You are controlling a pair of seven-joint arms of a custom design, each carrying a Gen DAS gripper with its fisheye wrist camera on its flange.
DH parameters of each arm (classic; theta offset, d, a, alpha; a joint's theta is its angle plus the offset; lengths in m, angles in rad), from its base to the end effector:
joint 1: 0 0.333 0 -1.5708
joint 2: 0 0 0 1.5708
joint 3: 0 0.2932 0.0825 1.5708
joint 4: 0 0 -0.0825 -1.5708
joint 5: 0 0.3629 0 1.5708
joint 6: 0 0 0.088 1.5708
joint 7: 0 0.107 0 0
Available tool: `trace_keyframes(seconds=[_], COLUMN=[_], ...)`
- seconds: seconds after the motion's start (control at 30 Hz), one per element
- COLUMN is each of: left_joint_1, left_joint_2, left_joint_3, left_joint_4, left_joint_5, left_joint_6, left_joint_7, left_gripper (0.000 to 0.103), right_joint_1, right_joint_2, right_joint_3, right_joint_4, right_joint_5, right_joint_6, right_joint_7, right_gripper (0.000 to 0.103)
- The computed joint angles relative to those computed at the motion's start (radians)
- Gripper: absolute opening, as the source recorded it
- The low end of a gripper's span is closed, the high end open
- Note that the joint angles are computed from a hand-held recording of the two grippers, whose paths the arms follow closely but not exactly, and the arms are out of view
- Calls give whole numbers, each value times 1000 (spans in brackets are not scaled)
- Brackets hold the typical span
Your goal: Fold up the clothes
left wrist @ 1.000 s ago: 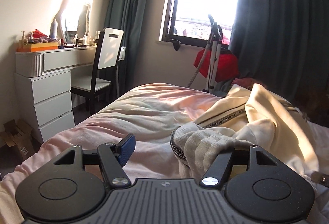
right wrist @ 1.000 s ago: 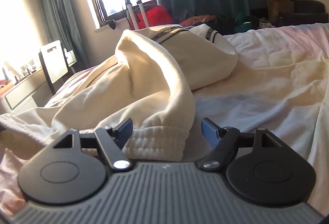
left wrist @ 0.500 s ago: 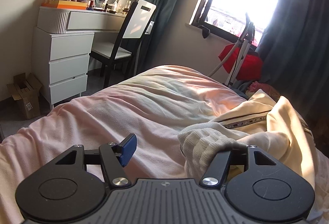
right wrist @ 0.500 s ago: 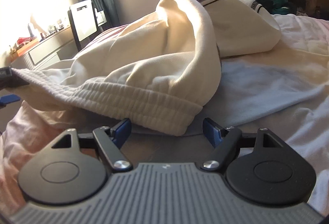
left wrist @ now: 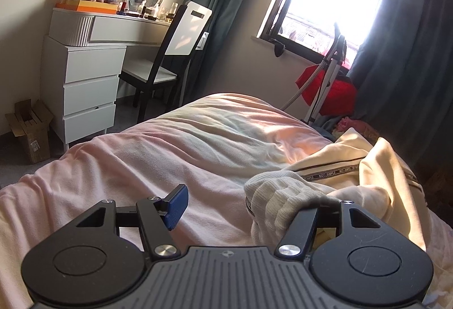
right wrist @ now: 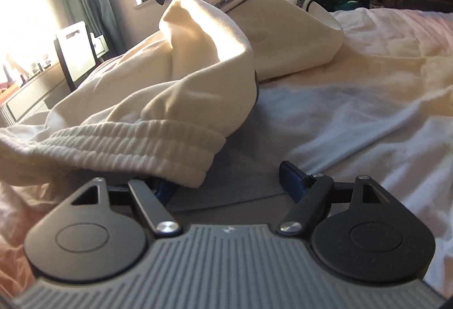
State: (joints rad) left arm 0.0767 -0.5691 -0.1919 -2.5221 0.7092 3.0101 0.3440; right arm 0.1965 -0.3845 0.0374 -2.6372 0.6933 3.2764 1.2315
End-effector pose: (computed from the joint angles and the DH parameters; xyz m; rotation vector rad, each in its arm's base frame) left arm 0.4032 -0.1066 0.5637 -1.8960 1.2219 -1.1050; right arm 0.4258 0.0356 0.4731 -1.4444 1.6917 -0.6704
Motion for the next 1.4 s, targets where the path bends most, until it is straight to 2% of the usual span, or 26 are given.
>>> trace_keyframes(seconds=[0.03,0.07,0.1,0.13,0.2,0.23,0.33,0.4,0.47,0.53,0.6,0.7,0.73,0.8,0.87,0.9,0.93,0.97,1.0,1.03,1.13,1.3,1.37,1.4], left_joint_1=[-5,-13,-19,-20,-28,-39,-85,-85,-112,-208,-279,-224,-202,-211,-218,-216,-214,-201,-193,-187,-177,-167,-123,-76], left_joint_2=[-3,-6,-9,-15,-30,-39,-72,-109,-139,-152,-164,-189,-196,-201,-204,-204,-204,-204,-199,-194,-173,-107,-90,-92], left_joint_3=[3,8,12,11,12,18,56,51,62,131,180,122,101,112,116,109,103,83,69,59,38,33,2,-37], left_joint_4=[-4,-8,-14,-21,-32,-39,-69,-90,-100,-108,-117,-127,-125,-125,-124,-120,-117,-111,-106,-101,-85,-60,-50,-44], left_joint_5=[-2,-6,-12,-17,-28,-40,-83,-94,-113,-170,-241,-243,-236,-251,-260,-256,-252,-238,-229,-221,-202,-179,-136,-88], left_joint_6=[5,9,15,18,12,9,27,34,2,-58,-111,-159,-175,-177,-183,-192,-201,-214,-222,-229,-250,-246,-230,-225], left_joint_7=[3,7,8,4,2,3,11,9,27,89,156,147,140,150,165,174,183,186,185,182,174,164,129,91], left_gripper=[64,64,64,64,62,62,62,60,59,59,59,58,58,58,58,58,58,59,60,62,65,65,65,65], right_joint_1=[5,39,64,53,-40,-65,-104,-152,-187,-201,-206,-195,-202,-204,-205,-220,-227,-229,-235,-243,-302,-323,-355,-362], right_joint_2=[3,1,-3,-11,-35,-55,-138,-221,-306,-393,-460,-525,-537,-545,-529,-515,-498,-484,-462,-441,-386,-283,-232,-210], right_joint_3=[-1,-27,-46,-31,73,104,159,224,271,287,278,220,208,181,181,200,222,242,258,275,336,351,383,390], right_joint_4=[-1,2,3,0,-14,-27,-60,-88,-113,-139,-151,-154,-159,-168,-172,-170,-170,-175,-172,-169,-149,-133,-119,-117], right_joint_5=[-26,-22,-29,-30,-28,-27,-4,37,72,91,122,177,190,192,169,143,118,99,82,66,-14,-115,-160,-171], right_joint_6=[16,24,29,32,64,98,180,244,306,339,294,97,20,-129,-219,-252,-264,-255,-244,-234,-261,-227,-194,-157], right_joint_7=[-8,-34,-49,-56,-55,-62,-96,-136,-198,-267,-325,-313,-280,-221,-173,-150,-131,-116,-97,-78,-20,7,36,52], right_gripper=[59,50,33,20,18,17,14,3,3,3,3,3,4,5,7,10,29,43,69,81,78,78,78,77])
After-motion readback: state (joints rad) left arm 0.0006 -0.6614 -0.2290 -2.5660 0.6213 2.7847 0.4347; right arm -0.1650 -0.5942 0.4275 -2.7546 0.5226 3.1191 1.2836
